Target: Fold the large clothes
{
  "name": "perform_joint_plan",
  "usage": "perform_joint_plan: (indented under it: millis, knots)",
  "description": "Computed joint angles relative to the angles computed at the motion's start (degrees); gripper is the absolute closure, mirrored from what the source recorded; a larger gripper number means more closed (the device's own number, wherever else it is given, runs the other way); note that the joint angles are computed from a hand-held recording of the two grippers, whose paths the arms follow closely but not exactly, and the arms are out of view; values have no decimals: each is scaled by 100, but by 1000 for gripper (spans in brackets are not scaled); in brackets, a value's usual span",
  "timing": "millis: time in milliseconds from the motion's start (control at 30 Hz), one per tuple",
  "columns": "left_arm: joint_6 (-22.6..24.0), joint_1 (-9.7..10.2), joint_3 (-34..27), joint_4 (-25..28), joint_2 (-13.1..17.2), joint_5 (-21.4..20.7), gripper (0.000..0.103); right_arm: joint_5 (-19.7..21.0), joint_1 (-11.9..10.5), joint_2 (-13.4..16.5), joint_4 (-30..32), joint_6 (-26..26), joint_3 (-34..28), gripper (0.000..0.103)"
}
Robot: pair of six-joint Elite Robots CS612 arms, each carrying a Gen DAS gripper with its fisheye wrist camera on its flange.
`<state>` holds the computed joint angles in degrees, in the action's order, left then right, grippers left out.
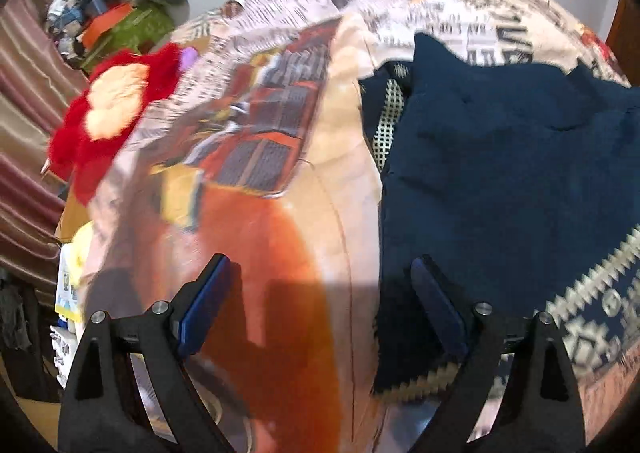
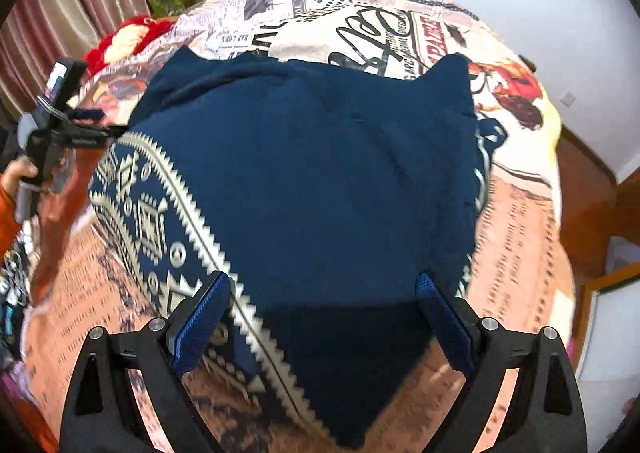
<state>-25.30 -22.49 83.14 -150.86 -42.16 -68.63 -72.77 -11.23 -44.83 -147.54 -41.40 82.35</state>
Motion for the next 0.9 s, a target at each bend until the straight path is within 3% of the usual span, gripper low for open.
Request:
perform_joint_plan:
  millis: [133,300,400,500,633,767,900]
  knots:
    - [-155,-85,463,-575,-336,48,11,-161,16,-161,-310,14,235,9]
    - [-376,-150,918,-1485,-638,-131,11,19,6,-334,-719,224,416,9]
    - [-635,-185,1194,-2196,-754,-569,11,213,14,-428,-1045,491,495,9]
    - [-900,-194,1315,-2516,-768,-1059,11,402,53,-469,-1359,819,521,9]
    - [-1326,-248,1342,-2513,-685,-1352,11,421,187,-427,-1668,1050,471,9]
    - [-1631,-260,1316,-2388,-551,-1712,11,341,361,-305,-1599,867,348,8]
    - [-2343,-124,1254,-2564,-341,-2598,11,75,516,-134,-1405,609,200,8]
